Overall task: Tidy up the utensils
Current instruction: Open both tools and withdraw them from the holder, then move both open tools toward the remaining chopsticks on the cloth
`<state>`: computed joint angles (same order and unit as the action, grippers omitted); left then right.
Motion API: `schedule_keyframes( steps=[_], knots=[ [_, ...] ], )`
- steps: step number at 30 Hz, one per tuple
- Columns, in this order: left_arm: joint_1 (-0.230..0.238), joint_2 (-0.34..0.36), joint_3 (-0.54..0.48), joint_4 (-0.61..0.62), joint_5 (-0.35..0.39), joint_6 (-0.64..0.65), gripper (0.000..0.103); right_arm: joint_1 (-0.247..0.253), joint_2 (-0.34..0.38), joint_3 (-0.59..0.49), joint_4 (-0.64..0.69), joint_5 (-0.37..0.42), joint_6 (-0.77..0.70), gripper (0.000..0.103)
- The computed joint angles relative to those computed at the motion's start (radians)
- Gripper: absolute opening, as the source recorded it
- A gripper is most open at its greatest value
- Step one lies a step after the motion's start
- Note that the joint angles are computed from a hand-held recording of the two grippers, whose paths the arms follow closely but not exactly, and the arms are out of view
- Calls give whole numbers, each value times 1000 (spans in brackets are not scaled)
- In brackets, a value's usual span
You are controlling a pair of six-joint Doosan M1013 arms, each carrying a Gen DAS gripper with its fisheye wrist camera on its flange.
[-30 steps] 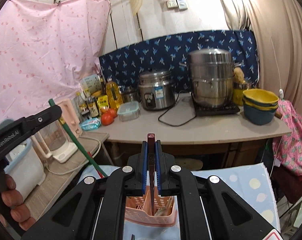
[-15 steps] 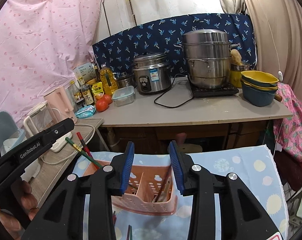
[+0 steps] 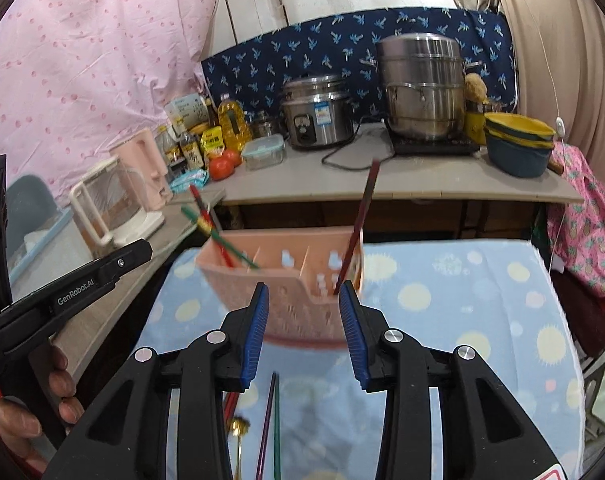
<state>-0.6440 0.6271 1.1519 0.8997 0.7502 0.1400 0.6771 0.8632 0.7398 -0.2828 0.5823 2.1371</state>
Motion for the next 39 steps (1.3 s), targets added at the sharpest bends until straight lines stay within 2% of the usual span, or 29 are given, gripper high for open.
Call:
schedule_keyframes(
  steps=[8, 18, 28, 39],
  knots=[
    [-31, -46, 139, -66, 6, -27, 23, 23, -75, 191, 50, -2, -27, 36],
    [-72, -58, 237, -145, 84, -9, 23, 50, -116, 344, 97, 38, -61, 36],
    [-94, -72, 310, -225, 78, -13, 23, 84, -114, 391, 82, 61, -103, 36],
    [-102, -62, 308, -264, 62, 24, 24, 88, -99, 377, 86, 82, -114, 34]
  ],
)
